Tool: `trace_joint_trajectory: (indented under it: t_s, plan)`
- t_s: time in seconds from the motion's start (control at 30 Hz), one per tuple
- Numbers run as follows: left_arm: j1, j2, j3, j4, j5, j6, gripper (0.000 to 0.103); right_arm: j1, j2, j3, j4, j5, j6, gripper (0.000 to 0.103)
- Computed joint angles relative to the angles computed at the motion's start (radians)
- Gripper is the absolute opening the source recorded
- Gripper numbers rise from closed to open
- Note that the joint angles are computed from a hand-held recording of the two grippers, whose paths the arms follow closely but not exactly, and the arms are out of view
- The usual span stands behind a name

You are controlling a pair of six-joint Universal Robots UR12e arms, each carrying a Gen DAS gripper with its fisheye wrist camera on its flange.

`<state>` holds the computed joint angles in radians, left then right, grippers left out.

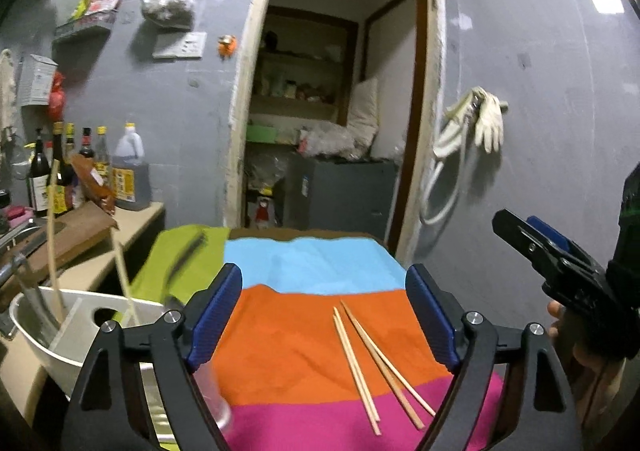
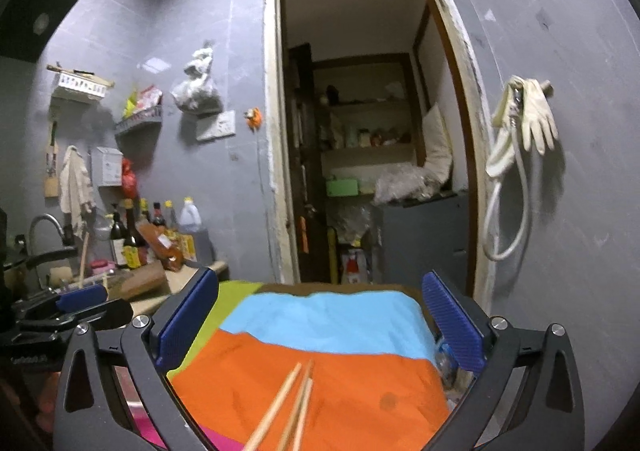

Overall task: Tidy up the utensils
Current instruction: 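Move both grippers back down to the remaining chopsticks on the cloth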

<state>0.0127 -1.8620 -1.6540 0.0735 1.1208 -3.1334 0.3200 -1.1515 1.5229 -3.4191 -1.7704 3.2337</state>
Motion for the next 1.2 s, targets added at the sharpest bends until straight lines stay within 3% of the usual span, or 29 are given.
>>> trace_joint_trajectory:
  t_s: [0.23,0.6,0.7,0.77,0.9,1.2]
  plan:
    - [-0.028,-0.012,-0.006,-0.079,0.022,0.046,0.08,-0.022,-0.02,0.031,0.111,0.001,0.032,0.103]
    - [-0.053,-0.038,0.022,-0.304,0.057,0.123,0.079,-0.053,-0.029,0.035,0.313,0.097,0.066,0.102]
    - [-0.054,-0.048,0.042,-0.371,0.058,0.134,0.077,-0.056,-0.028,0.026,0.368,0.116,0.054,0.096]
    - [-0.054,-0.053,0.059,-0.422,0.056,0.142,0.069,-0.061,-0.027,0.015,0.427,0.144,0.05,0.088]
    - [-0.05,-0.072,0.103,-0.541,0.035,0.148,0.067,-0.071,-0.019,-0.011,0.531,0.206,0.05,0.082]
    - [-0.05,-0.112,0.184,-0.725,0.023,0.163,0.045,-0.079,0.001,-0.056,0.705,0.294,0.003,0.053]
